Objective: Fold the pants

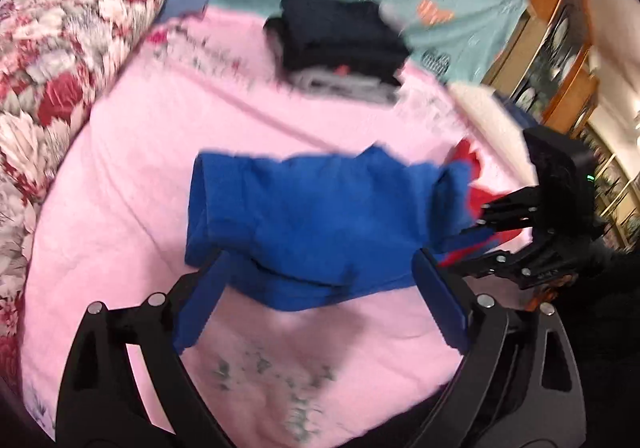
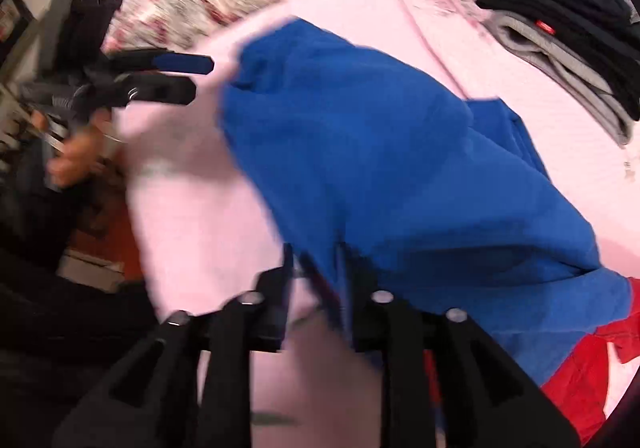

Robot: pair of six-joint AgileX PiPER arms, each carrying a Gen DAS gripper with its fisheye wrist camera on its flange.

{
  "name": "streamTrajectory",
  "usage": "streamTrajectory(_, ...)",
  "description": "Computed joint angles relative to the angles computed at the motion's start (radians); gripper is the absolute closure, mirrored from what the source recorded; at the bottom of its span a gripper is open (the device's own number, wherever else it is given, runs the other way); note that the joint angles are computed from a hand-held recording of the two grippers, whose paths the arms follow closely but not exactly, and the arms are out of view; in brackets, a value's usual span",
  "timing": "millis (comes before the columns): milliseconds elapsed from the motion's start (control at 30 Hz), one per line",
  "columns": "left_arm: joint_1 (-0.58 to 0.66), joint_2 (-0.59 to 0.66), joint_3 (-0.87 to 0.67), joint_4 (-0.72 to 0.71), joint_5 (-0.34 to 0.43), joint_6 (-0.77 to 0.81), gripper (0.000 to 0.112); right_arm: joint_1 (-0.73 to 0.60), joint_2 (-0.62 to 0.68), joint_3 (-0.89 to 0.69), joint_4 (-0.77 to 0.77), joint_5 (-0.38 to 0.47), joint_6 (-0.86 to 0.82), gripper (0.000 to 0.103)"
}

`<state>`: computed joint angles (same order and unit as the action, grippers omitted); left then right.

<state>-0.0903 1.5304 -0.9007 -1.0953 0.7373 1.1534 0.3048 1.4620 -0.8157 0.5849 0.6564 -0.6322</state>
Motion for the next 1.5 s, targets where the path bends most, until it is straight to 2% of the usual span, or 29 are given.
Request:
streamTrajectory(67, -0.006, -0.032, -0.002, -0.019, -0.013, -0.034, 0.019, -0.032, -0.046, -0.001, 0.084, 0.020, -0.054, 0.070)
streamTrajectory(133, -0.034, -0.035, -0.015, -0.076, -0.030, -0.060, 0.019, -0.031, -0.049, -0.013, 0.075, -0.025, -0.016, 0.070)
streamTrajectory(167, -0.051, -0.027, -0.021, -0.108, -0.038, -0.061, 0.019, -0.023, -0.033, -0.020, 0.058, -0.055, 0.014, 0.073)
streamTrajectory(200, -0.069, -0.013, -0.028, -0.144, -0.042, -0.054, 0.019, -0.014, -0.002, -0.025, 0.050, -0.091, 0.032, 0.084)
streamTrajectory(267, -0.124, 0.027, -0.027, -0.233, -0.073, -0.021, 0.019, -0.004, 0.085, -0.045, 0.051, -0.094, 0.047, 0.097)
streamTrajectory(333, -0.174, 0.094, -0.048, -0.244, -0.104, -0.066, 0.023, 0.005, 0.151, -0.045, 0.057, -0.090, 0.081, 0.098)
streamTrajectory(367, -0.199, 0.140, -0.069, -0.218, -0.116, -0.117, 0.039, 0.007, 0.141, -0.026, 0.068, -0.111, 0.081, 0.098)
streamTrajectory(400, -0.218, 0.179, -0.092, -0.168, -0.118, -0.176, 0.051, 0.005, 0.119, -0.020, 0.039, -0.094, 0.107, 0.098)
streamTrajectory(467, -0.255, 0.264, -0.162, -0.005, -0.118, -0.344, 0.105, -0.050, 0.077, -0.036, 0.020, 0.003, 0.141, 0.096)
streamTrajectory(533, -0.287, 0.303, -0.187, 0.115, -0.152, -0.456, 0.107, -0.196, -0.006, -0.057, 0.014, 0.123, 0.159, 0.085)
streamTrajectory(567, -0.302, 0.312, -0.186, 0.152, -0.180, -0.486, 0.107, -0.261, -0.038, -0.074, -0.019, 0.158, 0.187, 0.065)
streamTrajectory(600, -0.308, 0.320, -0.182, 0.157, -0.194, -0.490, 0.107, -0.332, -0.063, -0.102, -0.081, 0.186, 0.237, 0.051)
streamTrajectory(633, -0.308, 0.325, -0.170, 0.123, -0.209, -0.459, 0.107, -0.412, -0.074, -0.146, -0.172, 0.204, 0.308, 0.050)
streamTrajectory(700, -0.302, 0.332, -0.152, 0.032, -0.225, -0.379, 0.107, -0.538, -0.010, -0.269, -0.344, 0.252, 0.446, 0.050)
streamTrajectory(767, -0.302, 0.335, -0.135, -0.049, -0.242, -0.308, 0.107, -0.675, 0.131, -0.444, -0.427, 0.339, 0.558, 0.050)
streamTrajectory(833, -0.304, 0.337, -0.129, -0.083, -0.253, -0.269, 0.107, -0.775, 0.247, -0.587, -0.494, 0.369, 0.695, 0.050)
streamTrajectory(967, -0.291, 0.328, -0.118, -0.094, -0.239, -0.244, 0.107, -0.874, 0.470, -0.849, -0.456, 0.522, 0.739, 0.050)
streamTrajectory(1067, -0.277, 0.325, -0.107, -0.114, -0.226, -0.215, 0.107, -0.851, 0.549, -0.896, -0.492, 0.533, 0.824, 0.050)
streamTrajectory(1133, -0.274, 0.324, -0.100, -0.124, -0.223, -0.203, 0.107, -0.852, 0.600, -0.915, -0.492, 0.537, 0.851, 0.057)
streamTrajectory(1167, -0.270, 0.326, -0.102, -0.124, -0.217, -0.202, 0.107, -0.856, 0.609, -0.909, -0.480, 0.527, 0.853, 0.074)
streamTrajectory(1200, -0.267, 0.328, -0.105, -0.117, -0.209, -0.206, 0.107, -0.862, 0.605, -0.885, -0.469, 0.502, 0.852, 0.100)
streamTrajectory(1267, -0.260, 0.337, -0.135, -0.050, -0.182, -0.259, 0.107, -0.878, 0.555, -0.805, -0.452, 0.439, 0.817, 0.100)
streamTrajectory(1333, -0.256, 0.350, -0.176, 0.041, -0.155, -0.321, 0.109, -0.909, 0.432, -0.668, -0.429, 0.356, 0.757, 0.100)
streamTrajectory(1433, -0.245, 0.377, -0.251, 0.187, -0.117, -0.431, 0.109, -1.011, 0.241, -0.500, -0.326, 0.333, 0.629, 0.100)
streamTrajectory(1500, -0.223, 0.389, -0.276, 0.220, -0.086, -0.449, 0.109, -1.122, 0.117, -0.409, -0.230, 0.363, 0.507, 0.100)
